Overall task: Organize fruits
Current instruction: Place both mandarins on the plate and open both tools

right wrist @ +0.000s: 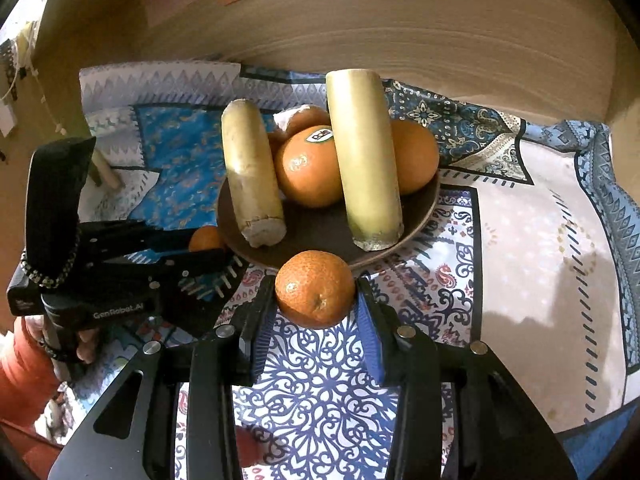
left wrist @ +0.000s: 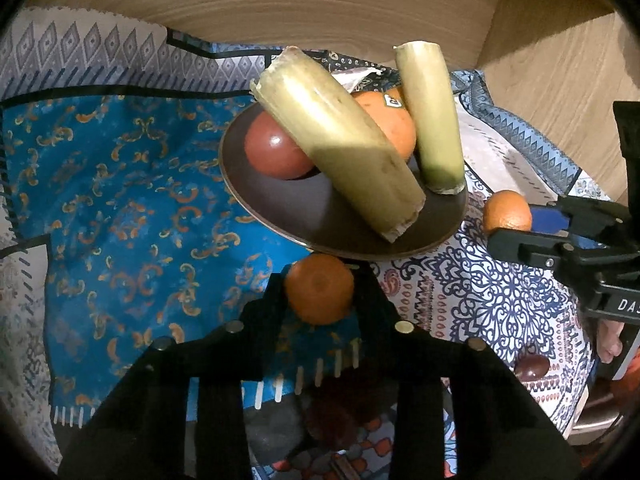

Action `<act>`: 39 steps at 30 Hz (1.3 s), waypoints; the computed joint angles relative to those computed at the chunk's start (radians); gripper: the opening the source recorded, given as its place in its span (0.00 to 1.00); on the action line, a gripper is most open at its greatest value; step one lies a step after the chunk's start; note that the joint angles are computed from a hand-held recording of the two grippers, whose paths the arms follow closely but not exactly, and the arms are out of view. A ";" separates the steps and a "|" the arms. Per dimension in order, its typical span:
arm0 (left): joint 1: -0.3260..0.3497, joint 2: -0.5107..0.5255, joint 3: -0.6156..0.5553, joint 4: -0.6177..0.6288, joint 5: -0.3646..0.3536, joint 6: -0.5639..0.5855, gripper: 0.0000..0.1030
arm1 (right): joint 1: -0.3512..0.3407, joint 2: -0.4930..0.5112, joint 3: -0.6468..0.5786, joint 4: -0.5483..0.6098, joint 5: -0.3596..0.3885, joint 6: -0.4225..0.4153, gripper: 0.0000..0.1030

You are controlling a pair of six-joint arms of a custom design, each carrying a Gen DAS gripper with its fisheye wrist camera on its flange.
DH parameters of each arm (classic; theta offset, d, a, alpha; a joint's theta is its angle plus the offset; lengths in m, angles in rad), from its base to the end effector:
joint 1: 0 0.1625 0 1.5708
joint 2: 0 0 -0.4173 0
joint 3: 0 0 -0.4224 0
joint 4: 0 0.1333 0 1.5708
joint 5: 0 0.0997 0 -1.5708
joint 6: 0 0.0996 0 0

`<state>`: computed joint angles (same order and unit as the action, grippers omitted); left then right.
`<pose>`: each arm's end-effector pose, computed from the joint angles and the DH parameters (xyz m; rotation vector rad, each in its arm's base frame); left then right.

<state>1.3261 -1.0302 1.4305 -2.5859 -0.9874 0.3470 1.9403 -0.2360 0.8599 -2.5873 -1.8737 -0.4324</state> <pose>0.0049 -0.7569 0.3453 0.4883 2.3989 -0.7353 0.4133 -0.7804 -0.0364 1.0071 -2.5919 0.5391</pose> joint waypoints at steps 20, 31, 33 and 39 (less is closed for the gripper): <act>-0.018 -0.009 -0.033 -0.059 0.003 0.017 0.34 | 0.012 0.101 -0.178 0.052 -0.009 -0.039 0.35; 0.002 0.046 -0.118 0.015 -0.023 -0.015 0.33 | 0.006 0.175 -0.300 0.159 -0.024 -0.042 0.35; -0.001 0.046 -0.111 -0.001 -0.017 0.002 0.34 | 0.005 0.175 -0.300 0.162 -0.021 -0.040 0.35; -0.007 0.047 -0.108 -0.002 0.002 0.024 0.41 | 0.004 0.170 -0.301 0.185 -0.006 -0.035 0.44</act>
